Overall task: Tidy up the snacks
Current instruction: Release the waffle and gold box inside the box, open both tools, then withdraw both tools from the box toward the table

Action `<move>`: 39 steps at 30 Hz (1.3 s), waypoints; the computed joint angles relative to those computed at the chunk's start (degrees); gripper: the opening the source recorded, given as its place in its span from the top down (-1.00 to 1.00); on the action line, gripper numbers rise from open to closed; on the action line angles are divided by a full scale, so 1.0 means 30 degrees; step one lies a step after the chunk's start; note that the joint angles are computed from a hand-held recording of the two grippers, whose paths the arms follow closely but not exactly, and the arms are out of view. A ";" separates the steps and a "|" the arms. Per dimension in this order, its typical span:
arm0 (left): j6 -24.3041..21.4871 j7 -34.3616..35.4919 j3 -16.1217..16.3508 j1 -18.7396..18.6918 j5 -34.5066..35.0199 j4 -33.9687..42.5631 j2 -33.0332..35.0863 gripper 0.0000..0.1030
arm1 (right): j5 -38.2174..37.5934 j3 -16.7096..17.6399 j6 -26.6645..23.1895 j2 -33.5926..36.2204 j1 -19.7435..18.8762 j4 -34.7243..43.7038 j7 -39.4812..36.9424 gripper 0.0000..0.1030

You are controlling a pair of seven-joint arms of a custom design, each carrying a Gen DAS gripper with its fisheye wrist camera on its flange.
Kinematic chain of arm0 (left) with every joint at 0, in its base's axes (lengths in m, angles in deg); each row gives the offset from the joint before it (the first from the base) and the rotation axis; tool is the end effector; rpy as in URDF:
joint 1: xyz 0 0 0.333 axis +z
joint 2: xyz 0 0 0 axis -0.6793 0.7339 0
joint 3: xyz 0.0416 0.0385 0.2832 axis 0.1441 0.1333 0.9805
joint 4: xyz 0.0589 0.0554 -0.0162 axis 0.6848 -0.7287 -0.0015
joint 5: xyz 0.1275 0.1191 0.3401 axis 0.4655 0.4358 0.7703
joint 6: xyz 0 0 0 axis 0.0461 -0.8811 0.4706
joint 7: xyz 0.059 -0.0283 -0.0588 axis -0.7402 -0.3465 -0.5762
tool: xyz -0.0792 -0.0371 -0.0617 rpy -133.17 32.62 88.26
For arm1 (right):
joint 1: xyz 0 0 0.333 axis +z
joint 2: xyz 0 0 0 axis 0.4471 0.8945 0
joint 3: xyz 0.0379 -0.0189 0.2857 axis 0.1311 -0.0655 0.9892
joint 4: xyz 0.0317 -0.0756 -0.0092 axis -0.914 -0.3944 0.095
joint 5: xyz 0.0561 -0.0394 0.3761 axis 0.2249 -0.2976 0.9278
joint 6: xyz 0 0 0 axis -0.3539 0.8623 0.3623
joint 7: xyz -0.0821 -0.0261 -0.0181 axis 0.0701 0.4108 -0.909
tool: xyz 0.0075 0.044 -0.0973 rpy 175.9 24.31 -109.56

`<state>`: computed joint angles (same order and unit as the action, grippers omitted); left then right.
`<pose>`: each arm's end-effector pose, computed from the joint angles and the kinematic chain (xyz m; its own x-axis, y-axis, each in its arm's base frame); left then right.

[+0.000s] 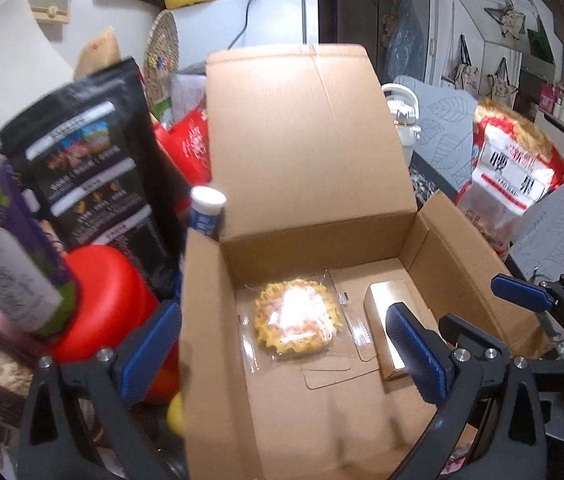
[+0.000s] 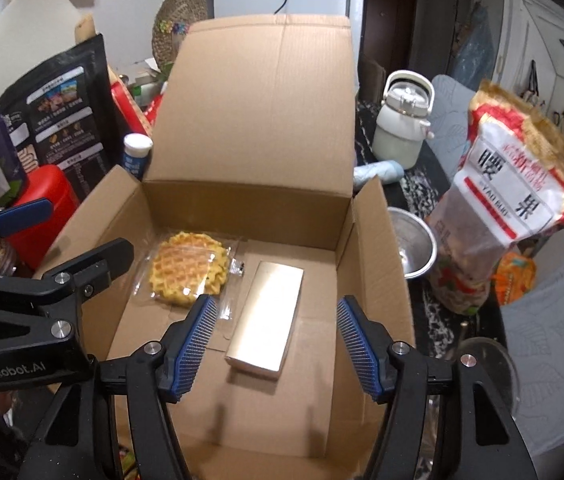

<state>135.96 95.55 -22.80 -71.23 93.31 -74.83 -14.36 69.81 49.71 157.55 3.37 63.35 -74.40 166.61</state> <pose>0.3866 -0.4161 0.5782 0.2192 -0.9756 -0.0142 -0.6700 -0.1399 -0.7291 0.4636 0.4654 0.5809 0.4999 -0.8660 0.0127 -0.6488 -0.3842 -0.6568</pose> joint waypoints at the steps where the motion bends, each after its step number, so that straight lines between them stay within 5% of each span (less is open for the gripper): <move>1: -0.0126 -0.0047 -0.0043 -0.0044 0.0019 -0.0048 -0.0198 -1.00 | -0.0131 -0.0008 -0.0016 -0.0154 0.0047 -0.0058 0.0079 -0.24; 27: -0.5677 -0.0339 -0.3458 -0.1769 0.3156 0.2515 -0.2171 -1.00 | -0.3699 0.2622 0.1063 -0.7958 -0.1391 -0.4973 0.3241 -0.24; 39: -0.7627 -0.0930 -0.4734 -0.3307 0.3708 0.2567 -0.2292 -1.00 | -0.2915 0.4311 0.1836 -1.2283 -0.2600 -0.8980 0.3743 -0.31</move>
